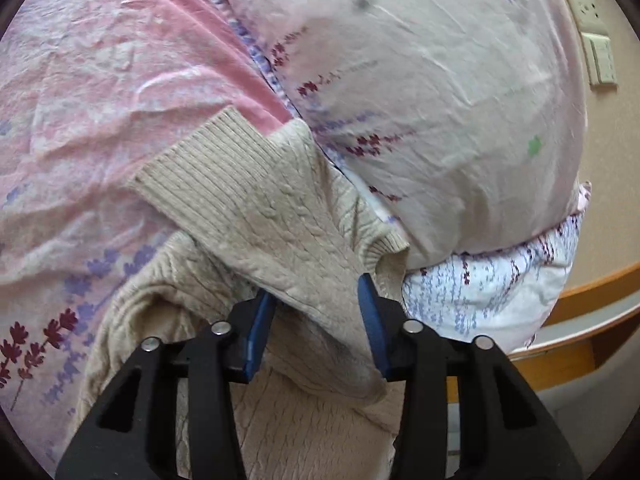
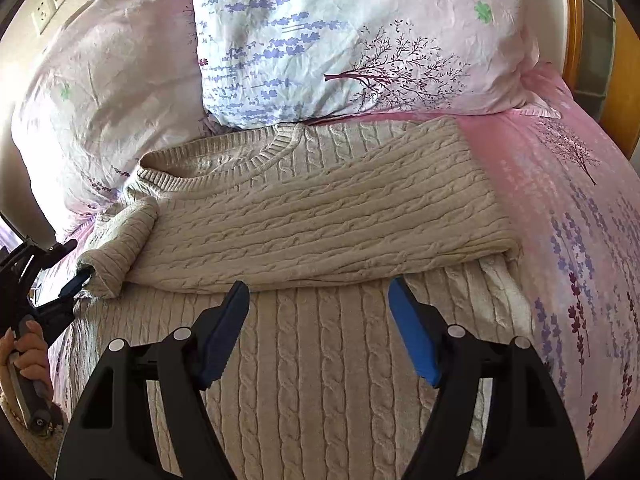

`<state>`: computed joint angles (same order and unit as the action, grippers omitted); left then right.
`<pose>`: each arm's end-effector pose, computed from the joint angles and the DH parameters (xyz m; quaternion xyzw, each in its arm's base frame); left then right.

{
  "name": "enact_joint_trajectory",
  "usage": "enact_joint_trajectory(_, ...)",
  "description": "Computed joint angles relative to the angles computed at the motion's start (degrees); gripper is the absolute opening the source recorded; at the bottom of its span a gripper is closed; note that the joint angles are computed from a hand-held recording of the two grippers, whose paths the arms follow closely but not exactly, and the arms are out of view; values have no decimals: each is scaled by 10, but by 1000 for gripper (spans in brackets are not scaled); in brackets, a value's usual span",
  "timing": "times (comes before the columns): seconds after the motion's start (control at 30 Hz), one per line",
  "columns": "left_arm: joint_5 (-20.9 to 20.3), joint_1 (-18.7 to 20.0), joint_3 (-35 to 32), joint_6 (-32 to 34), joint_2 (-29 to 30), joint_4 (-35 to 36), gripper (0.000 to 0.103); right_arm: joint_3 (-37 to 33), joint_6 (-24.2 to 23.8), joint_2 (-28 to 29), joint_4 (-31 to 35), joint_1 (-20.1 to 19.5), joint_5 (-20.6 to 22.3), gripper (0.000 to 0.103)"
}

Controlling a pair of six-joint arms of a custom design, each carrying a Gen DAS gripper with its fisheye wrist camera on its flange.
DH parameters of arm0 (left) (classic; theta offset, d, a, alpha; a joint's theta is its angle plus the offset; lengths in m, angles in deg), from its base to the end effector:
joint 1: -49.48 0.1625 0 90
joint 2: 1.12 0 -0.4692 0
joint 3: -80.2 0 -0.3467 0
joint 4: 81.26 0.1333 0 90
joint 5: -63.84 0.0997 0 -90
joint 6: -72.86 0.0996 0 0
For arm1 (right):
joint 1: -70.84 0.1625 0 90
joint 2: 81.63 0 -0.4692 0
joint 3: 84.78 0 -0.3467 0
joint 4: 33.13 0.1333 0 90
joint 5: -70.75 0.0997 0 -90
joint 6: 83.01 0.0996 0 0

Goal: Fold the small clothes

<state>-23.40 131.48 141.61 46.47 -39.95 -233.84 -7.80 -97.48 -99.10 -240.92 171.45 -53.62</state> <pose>0.0218 -0.8371 0.3114 0.1582 -0.9260 0.3333 0.0795 0.2131 -0.7189 0.0462 0.0407 -0.8458 0.4563 0.2736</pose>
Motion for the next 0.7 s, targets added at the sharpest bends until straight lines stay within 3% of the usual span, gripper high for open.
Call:
enact_joint_trajectory(0.03, 1, -1, -2, 2, 1, -6, 17, 4, -1, -2, -6, -1, 1, 74)
enact_joint_trajectory(0.1, -2, -11, -7, 31, 6, -15, 9, 14, -2, -7, -20, -3, 4, 74)
enact_joint_trajectory(0.27, -50, -57, -14, 145, 25, -6, 9, 45, 5, -25, -72, -13, 17, 74)
enact_joint_trajectory(0.37, -65, -89, -25, 238, 45, 54, 10, 62, 16, -36, -92, -21, 15, 74)
enact_joint_trajectory(0.4, -63, -100, -41, 278, 57, 104, 17, 67, 20, -39, -98, -24, 14, 74)
enact_joint_trajectory(0.43, -57, -109, -55, 317, 68, 157, 30, 71, 24, -42, -104, -27, 12, 74)
enact_joint_trajectory(0.5, -20, -128, -43, 379, 77, 192, 41, 78, 32, -46, -113, -33, 7, 73)
enact_joint_trajectory(0.57, -10, -135, -21, 418, 74, 194, 41, 86, 40, -53, -119, -39, 9, 71)
enact_joint_trajectory(0.7, -29, -119, 0, 428, 44, 201, 52, 107, 54, -74, -95, -48, 61, 54)
